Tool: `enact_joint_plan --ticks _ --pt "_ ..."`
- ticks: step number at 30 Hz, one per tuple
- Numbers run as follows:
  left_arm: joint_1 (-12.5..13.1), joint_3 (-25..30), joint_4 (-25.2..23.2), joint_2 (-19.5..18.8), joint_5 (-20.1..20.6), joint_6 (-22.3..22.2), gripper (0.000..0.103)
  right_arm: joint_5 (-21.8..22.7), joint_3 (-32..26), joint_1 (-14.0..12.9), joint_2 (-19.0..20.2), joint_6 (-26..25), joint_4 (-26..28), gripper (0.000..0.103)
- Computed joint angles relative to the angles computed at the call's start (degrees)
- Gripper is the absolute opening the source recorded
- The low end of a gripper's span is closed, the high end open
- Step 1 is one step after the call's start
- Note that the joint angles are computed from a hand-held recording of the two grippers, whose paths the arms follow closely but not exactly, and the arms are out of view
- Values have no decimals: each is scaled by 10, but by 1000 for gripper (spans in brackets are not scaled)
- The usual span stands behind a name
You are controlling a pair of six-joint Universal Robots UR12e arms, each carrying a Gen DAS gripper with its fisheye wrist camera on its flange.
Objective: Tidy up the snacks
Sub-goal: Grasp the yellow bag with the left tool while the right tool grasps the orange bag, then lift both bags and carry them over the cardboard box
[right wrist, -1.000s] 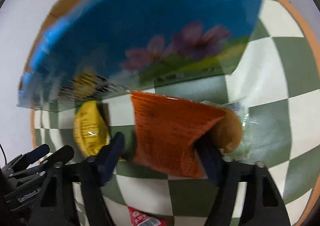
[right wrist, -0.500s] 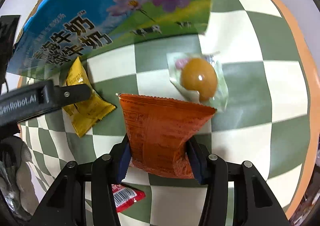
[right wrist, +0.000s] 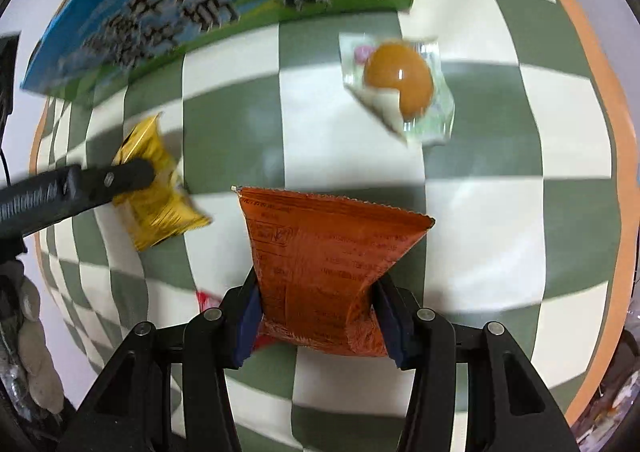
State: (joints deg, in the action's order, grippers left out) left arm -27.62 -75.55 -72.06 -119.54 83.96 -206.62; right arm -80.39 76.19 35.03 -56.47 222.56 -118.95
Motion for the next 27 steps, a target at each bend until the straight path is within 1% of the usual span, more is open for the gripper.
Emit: enact_joint_plan --ticks 3,5,7,10,11,13,15,17,18,20,21,25,26,27 --pt "-1 -22 -28 17 24 35 54 15 3 1 -2 -11 15 53" --pt "2 -34 -41 23 21 37 56 20 7 3 -1 -8 14 53" --pt "10 -47 -44 26 -4 18 56 22 15 4 -2 10 -3 54" --pt "23 -65 -38 26 -53 -34 56 22 19 5 1 36 -16 57" --pt "25 -71 -30 27 -58 -47 56 23 26 1 -4 38 -21 57" --pt "26 -82 -12 31 -62 -75 56 21 27 2 -3 45 -26 59" --pt "23 -86 -3 34 -56 -87 56 21 25 1 -2 42 -23 60" --pt "18 -89 -5 37 -46 -81 56 23 25 -2 -3 39 -19 61" --pt "14 -85 -7 35 -42 -80 56 25 25 -8 -5 33 -15 62" --pt "7 -75 -11 30 -31 -83 56 24 23 -9 -3 30 -12 62" --pt "4 -71 -12 28 -26 -82 53 22 21 -10 -2 26 -9 62" --pt "-6 -64 -15 26 -2 -71 47 9 20 -9 -2 11 1 62" --pt "-10 -62 -19 26 5 -65 47 4 21 -6 -4 7 3 60" --pt "-8 -66 -20 30 7 -57 46 -1 18 -4 -3 0 5 58"
